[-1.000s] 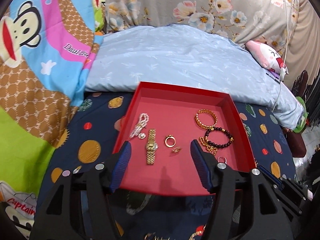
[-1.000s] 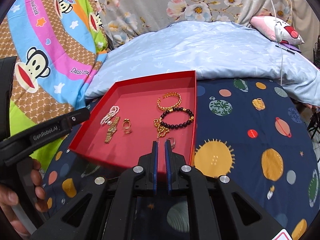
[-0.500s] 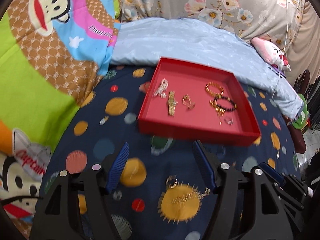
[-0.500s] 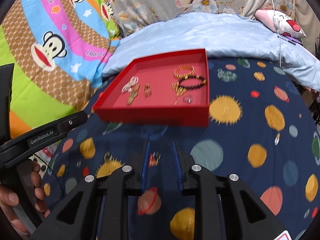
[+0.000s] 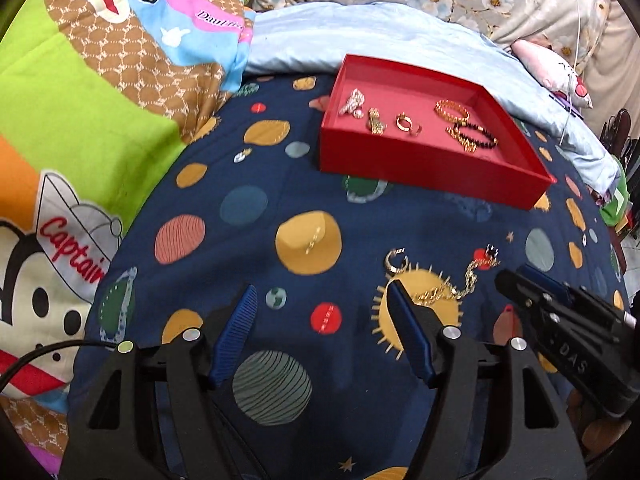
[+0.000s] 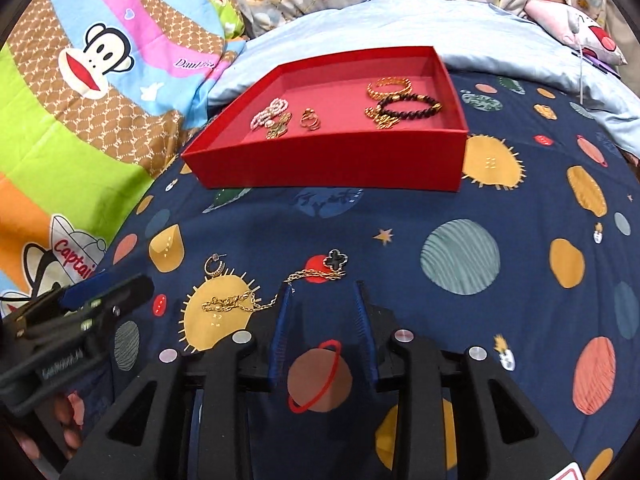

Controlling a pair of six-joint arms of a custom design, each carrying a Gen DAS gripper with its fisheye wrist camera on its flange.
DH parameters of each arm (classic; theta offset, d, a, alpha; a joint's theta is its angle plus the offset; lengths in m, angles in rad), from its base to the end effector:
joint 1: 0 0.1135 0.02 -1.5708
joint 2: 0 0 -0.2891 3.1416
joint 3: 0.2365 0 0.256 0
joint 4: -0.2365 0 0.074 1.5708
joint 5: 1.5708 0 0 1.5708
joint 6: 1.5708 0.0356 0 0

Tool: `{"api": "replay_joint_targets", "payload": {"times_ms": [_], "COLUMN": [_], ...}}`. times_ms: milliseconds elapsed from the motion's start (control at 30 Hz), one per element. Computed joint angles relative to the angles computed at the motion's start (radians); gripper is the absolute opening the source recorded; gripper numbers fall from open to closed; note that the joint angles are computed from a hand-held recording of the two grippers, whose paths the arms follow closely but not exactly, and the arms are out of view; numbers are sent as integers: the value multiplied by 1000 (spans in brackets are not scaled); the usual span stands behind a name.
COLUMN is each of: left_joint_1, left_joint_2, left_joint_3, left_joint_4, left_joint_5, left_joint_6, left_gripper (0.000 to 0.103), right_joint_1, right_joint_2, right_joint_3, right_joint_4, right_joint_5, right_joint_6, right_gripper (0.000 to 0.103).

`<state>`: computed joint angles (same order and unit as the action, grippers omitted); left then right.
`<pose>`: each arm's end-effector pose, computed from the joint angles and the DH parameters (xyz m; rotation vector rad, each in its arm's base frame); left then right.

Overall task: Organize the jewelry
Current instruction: 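Lift both open tools back over the remaining jewelry, then lower the right tool onto the black clover pendant chain and close it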

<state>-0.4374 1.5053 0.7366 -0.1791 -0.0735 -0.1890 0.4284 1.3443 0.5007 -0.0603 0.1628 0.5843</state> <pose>0.2598 -0.1186 0.1831 0.2829 2.5066 -0.1620 0.2142 0.0915 0.1634 0.2622 2.4593 0.2389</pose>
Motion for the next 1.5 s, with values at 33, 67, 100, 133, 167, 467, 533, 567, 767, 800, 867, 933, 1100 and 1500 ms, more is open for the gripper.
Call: {"api": "replay_joint_targets", "payload": {"times_ms": [33,67,100,133,167,467,533,567,767,800,867,933,1100,1500], "left_joint_1": [0,1,2,3,3,-1,-3,-3,-7,-8,-10,-12,-28,-100], "left_joint_2": [5,9,13,15,17,33,36,40,48,50,56,61,87,218], "left_joint_3": [1,0,0,-1,-1,3,2,4,10,12,17,22,47,124], "left_joint_4": [0,2,4,6,8,16,18,19,22,22,22,22,25,62], "left_joint_5": [-1,-1,3,6,8,17,18,18,18,19,20,27,35,-4], "left_joint_6": [0,-1,-1,-2,-2,-9,-11,-11,-11,-10,-9,-6,-2,-23], "left_gripper": [65,65,65,65,65,65,65,65,65,65,65,65,65,38], "right_joint_1": [3,7,7,5,2,-19,-11,-6,8,8,4,1,-21,-73], "right_joint_2": [14,28,36,48,55,130,145,148,163,162,160,155,105,-27], "right_joint_3": [6,11,17,22,24,67,81,84,95,94,91,88,57,-9], "right_joint_4": [5,11,14,21,25,52,41,36,17,20,21,20,11,-30], "right_joint_5": [4,14,20,24,23,32,56,68,124,122,116,110,86,45], "right_joint_6": [0,2,2,2,1,-29,-38,-41,-58,-62,-61,-61,-48,-36], "right_gripper": [39,41,44,44,44,41,33,31,17,13,13,13,13,13]}}
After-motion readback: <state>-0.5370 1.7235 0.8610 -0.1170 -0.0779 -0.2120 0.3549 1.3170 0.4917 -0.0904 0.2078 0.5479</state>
